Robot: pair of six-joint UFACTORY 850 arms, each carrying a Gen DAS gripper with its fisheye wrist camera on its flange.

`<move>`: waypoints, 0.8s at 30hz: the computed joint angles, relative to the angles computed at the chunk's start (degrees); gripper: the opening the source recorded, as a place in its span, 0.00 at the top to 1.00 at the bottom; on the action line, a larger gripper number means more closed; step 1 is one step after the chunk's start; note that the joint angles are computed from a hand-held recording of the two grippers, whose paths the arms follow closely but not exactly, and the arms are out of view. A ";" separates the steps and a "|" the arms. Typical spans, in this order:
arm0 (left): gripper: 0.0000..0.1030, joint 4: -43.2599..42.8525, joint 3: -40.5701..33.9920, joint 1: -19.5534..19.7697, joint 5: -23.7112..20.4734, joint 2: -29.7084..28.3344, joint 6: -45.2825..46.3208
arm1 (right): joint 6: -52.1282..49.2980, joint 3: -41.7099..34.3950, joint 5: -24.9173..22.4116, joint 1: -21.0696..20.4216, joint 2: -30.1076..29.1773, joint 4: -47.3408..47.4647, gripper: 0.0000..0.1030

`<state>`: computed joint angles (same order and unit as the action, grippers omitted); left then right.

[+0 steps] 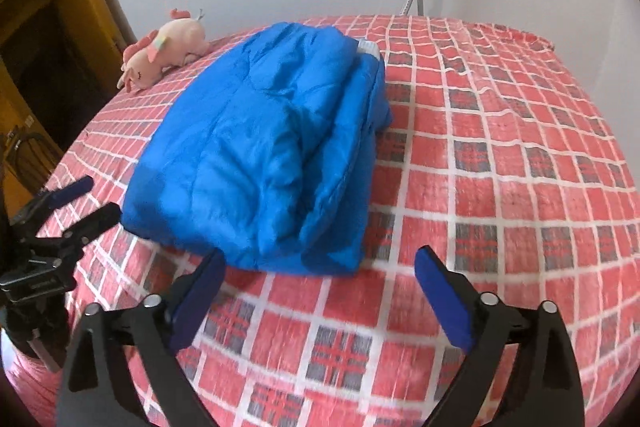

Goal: Fold large clothes

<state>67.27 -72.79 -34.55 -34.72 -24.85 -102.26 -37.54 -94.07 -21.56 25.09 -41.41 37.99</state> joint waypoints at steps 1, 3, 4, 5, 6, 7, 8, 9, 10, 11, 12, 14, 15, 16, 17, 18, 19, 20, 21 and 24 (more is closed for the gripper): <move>0.06 1.15 0.68 -0.63 -0.66 0.59 -1.32 | 0.92 1.04 1.18 0.21 0.71 -1.15 0.04; 0.05 1.71 1.07 -1.69 -2.21 1.02 -2.42 | 1.43 3.32 3.15 0.48 2.17 -1.95 0.04; 0.05 2.02 1.41 -2.08 -2.75 1.34 -2.89 | 1.68 4.16 3.58 0.53 2.73 -2.17 0.04; 0.05 2.63 1.82 -2.52 -3.20 1.70 -3.68 | 1.58 5.00 3.90 0.58 3.30 -2.03 0.04; 0.05 3.40 2.42 -3.06 -3.70 2.17 -4.80 | 1.04 5.85 4.32 0.63 3.85 -1.46 0.04; 0.05 3.63 2.64 -3.41 -3.94 2.38 -5.32 | 0.93 6.94 4.95 0.73 4.54 -1.28 0.04; 0.05 4.22 3.23 -3.83 -4.03 2.85 -6.40 | 0.93 7.86 5.43 0.77 5.13 -1.23 0.04; 0.05 4.78 3.77 -4.21 -4.10 3.28 -7.53 | 0.88 8.69 5.81 0.86 5.68 -1.15 0.04; 0.04 5.31 4.41 -4.63 -4.29 3.76 -8.73 | 0.34 9.88 6.31 0.94 6.49 -0.59 0.04; 0.04 5.37 4.65 -5.12 -4.83 3.95 -9.26 | -1.00 10.85 6.78 0.99 7.15 0.76 0.04; 0.04 5.40 4.90 -5.62 -5.41 4.17 -9.58 | -2.67 11.93 7.32 1.01 7.88 2.34 0.04; 0.04 4.97 5.17 -6.37 -6.39 4.42 -9.53 | -4.39 13.61 8.04 1.07 9.09 4.08 0.04; 0.04 4.70 5.35 -6.76 -6.83 4.56 -9.51 | -4.56 14.22 8.29 1.18 9.60 4.34 0.04; 0.04 4.41 5.44 -7.07 -7.09 4.64 -9.45 | -5.85 15.27 8.66 1.19 10.37 5.78 0.04; 0.04 4.20 5.79 -7.42 -7.20 5.00 -9.56 | -7.06 16.05 8.93 1.18 10.94 7.05 0.04; 0.04 4.10 6.08 -7.74 -7.32 5.27 -9.77 | -6.73 16.95 9.26 1.27 11.66 6.81 0.04; 0.04 4.05 6.32 -8.06 -7.50 5.52 -10.01 | -4.90 17.40 9.44 1.37 12.08 5.00 0.04; 0.04 4.20 6.68 -8.58 -7.95 5.83 -10.56 | -0.67 18.00 9.81 1.61 12.64 0.79 0.04; 0.04 4.15 6.91 -8.97 -8.45 6.04 -10.79 | 2.88 18.33 10.07 1.82 12.97 -2.62 0.04; 0.04 2.77 7.04 -10.01 -10.25 6.35 -10.11 | 3.57 20.31 11.01 2.07 14.63 -2.97 0.04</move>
